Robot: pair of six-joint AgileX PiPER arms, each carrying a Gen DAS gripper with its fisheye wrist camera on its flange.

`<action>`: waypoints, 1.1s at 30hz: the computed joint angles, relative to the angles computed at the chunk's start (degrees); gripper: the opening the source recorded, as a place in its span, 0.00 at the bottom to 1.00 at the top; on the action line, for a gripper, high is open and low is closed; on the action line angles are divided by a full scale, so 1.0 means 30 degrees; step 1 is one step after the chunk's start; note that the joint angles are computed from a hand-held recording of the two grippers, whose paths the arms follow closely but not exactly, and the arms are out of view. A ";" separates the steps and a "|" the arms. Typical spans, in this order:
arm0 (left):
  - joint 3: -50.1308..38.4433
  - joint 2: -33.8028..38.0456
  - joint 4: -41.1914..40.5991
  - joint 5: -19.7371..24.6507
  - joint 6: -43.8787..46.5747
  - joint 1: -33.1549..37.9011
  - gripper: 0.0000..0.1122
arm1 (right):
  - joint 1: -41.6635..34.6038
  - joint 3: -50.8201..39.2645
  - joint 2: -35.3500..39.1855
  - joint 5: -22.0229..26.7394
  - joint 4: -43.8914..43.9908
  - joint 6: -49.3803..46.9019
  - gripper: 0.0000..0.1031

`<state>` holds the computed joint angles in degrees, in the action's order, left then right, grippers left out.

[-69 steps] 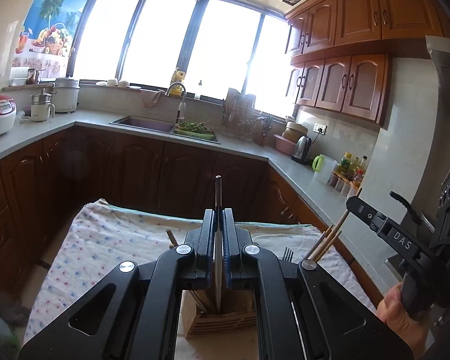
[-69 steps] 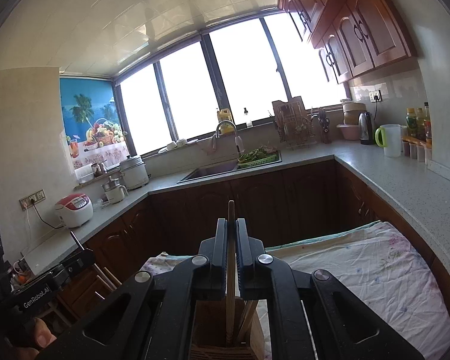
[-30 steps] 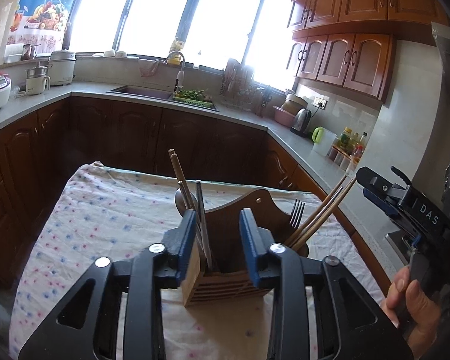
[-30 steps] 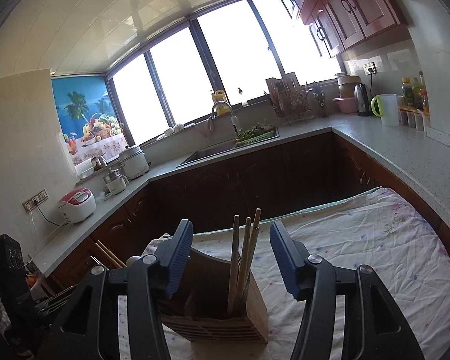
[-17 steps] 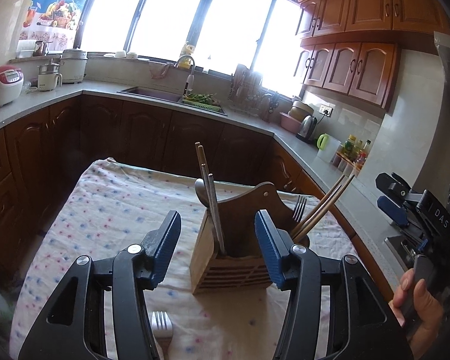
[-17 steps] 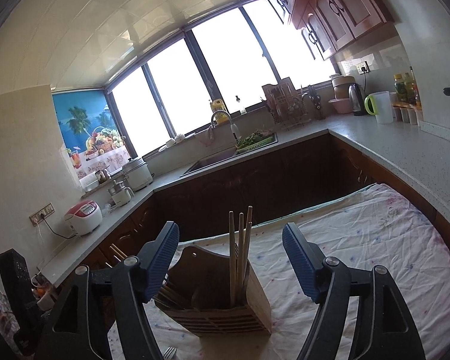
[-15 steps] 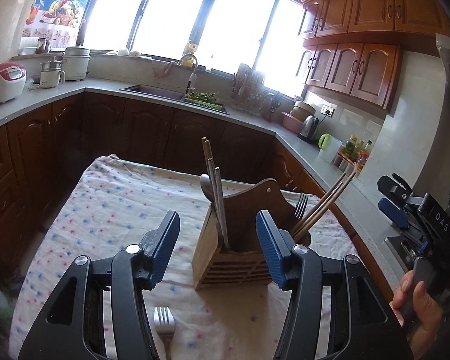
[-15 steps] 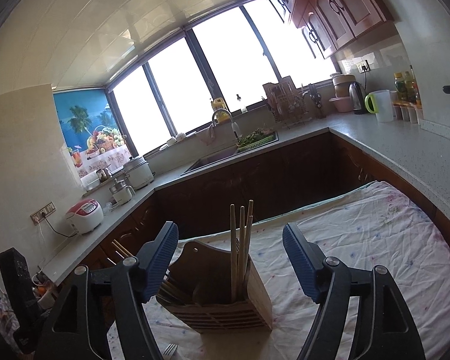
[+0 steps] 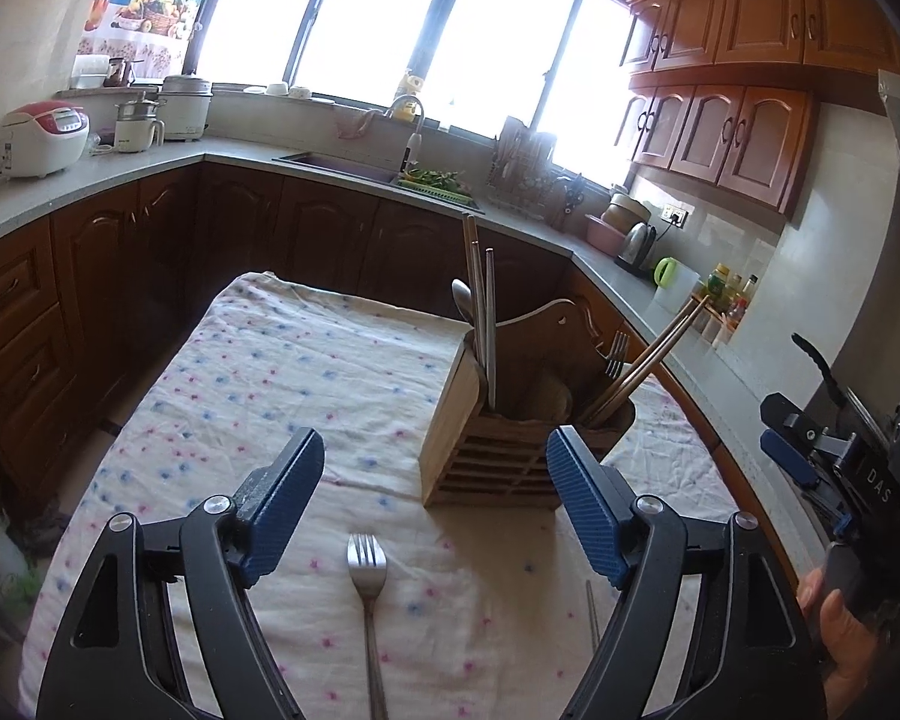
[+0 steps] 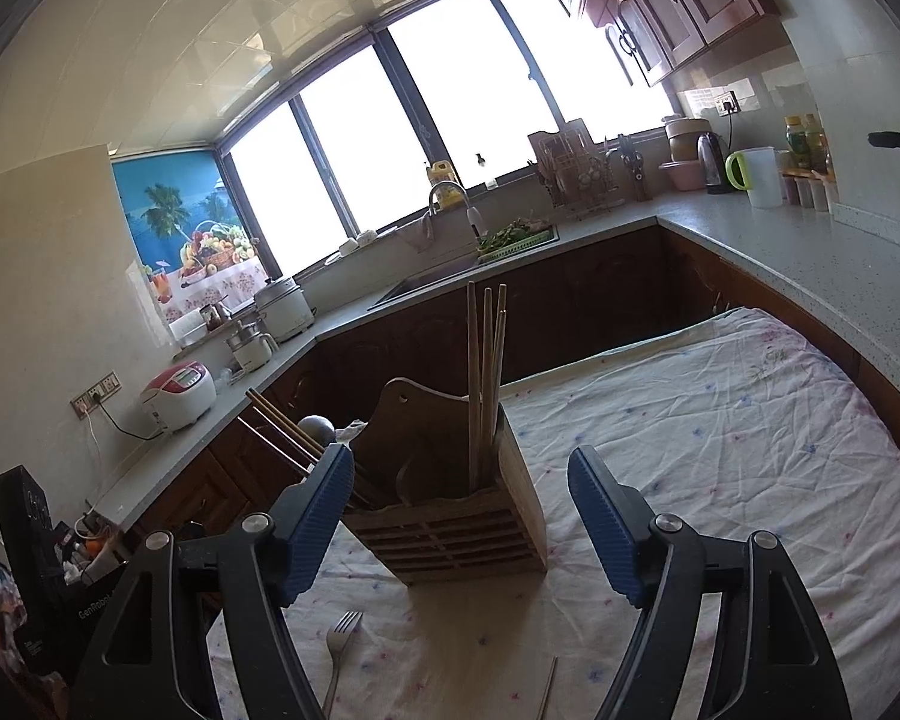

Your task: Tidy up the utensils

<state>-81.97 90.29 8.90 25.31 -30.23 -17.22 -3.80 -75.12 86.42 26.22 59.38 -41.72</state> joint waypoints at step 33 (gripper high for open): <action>1.0024 -0.8088 2.0957 0.7196 -1.9536 -0.9792 0.92 | 0.1906 1.0838 -0.9856 -0.3752 0.6134 -1.0192 1.00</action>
